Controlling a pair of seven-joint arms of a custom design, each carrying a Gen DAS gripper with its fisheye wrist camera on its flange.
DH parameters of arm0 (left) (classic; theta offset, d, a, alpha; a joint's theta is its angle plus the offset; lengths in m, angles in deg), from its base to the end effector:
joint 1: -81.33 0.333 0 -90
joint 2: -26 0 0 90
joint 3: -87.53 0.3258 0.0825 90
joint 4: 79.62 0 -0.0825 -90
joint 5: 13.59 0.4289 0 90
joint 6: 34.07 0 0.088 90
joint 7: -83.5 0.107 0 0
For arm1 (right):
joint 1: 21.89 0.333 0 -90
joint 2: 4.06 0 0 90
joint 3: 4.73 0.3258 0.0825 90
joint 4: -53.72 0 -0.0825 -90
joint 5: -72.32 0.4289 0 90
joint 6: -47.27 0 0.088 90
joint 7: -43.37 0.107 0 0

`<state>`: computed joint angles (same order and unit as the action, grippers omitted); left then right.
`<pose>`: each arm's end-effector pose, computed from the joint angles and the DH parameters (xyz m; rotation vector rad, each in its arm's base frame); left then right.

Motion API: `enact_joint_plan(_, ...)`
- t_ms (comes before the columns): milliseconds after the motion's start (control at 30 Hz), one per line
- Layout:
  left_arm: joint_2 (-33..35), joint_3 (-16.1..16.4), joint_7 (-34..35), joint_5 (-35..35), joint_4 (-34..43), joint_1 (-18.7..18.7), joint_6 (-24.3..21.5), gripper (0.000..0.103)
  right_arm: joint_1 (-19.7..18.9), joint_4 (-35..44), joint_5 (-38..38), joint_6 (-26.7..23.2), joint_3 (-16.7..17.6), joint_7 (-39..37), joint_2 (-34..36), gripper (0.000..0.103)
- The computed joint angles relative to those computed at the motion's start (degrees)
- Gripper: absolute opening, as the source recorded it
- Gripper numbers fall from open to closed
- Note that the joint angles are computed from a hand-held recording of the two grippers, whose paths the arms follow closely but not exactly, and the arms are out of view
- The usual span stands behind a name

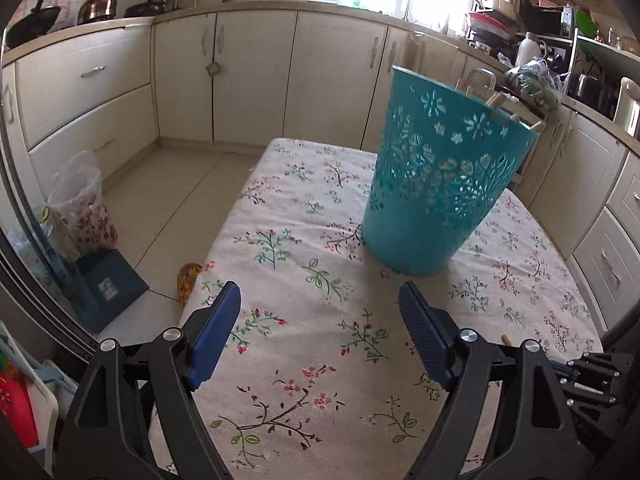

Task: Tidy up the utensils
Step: 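Lift the chopstick over the teal basket and open the right gripper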

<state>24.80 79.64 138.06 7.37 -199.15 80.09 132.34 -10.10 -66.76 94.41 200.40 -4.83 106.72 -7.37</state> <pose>0.6174 -0.1216 0.5198 -1.8611 1.6176 -0.8835 0.6054 0.1137 0.5037 -2.0820 1.4101 -0.4211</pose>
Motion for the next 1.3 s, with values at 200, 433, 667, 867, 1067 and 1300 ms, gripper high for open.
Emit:
enact_joint_plan(200,1.23,-0.04,2.74,-2.14,0.87,-1.07,-1.87,0.082,-0.17,-0.64,-4.14,-1.6,0.31,0.39,-1.17,0.014)
enact_joint_plan(433,2.35,0.38,6.14,-5.83,2.4,-2.11,-5.22,0.083,0.17,0.34,9.27,-3.68,-1.8,-3.88,-0.53,0.006)
enact_joint_plan(667,2.08,0.56,5.76,-5.11,1.86,-2.37,-4.62,0.083,-0.02,-0.23,30.93,-7.89,-3.51,-13.9,-3.79,0.006)
enact_joint_plan(867,2.02,0.54,6.22,-6.58,1.79,-2.25,-4.69,0.083,0.48,2.28,45.3,-10.85,-4.7,-21.45,-5.89,0.006)
enact_joint_plan(1067,2.06,0.57,6.31,-6.75,1.82,-2.26,-4.64,0.083,0.49,12.19,52.53,-11.26,-3.39,-25.17,-1.81,0.006)
enact_joint_plan(1300,1.95,0.59,6.61,-7.46,1.53,-2.17,-3.84,0.084,0.35,33.77,54.68,0.88,2.94,-25.65,12.65,0.006)
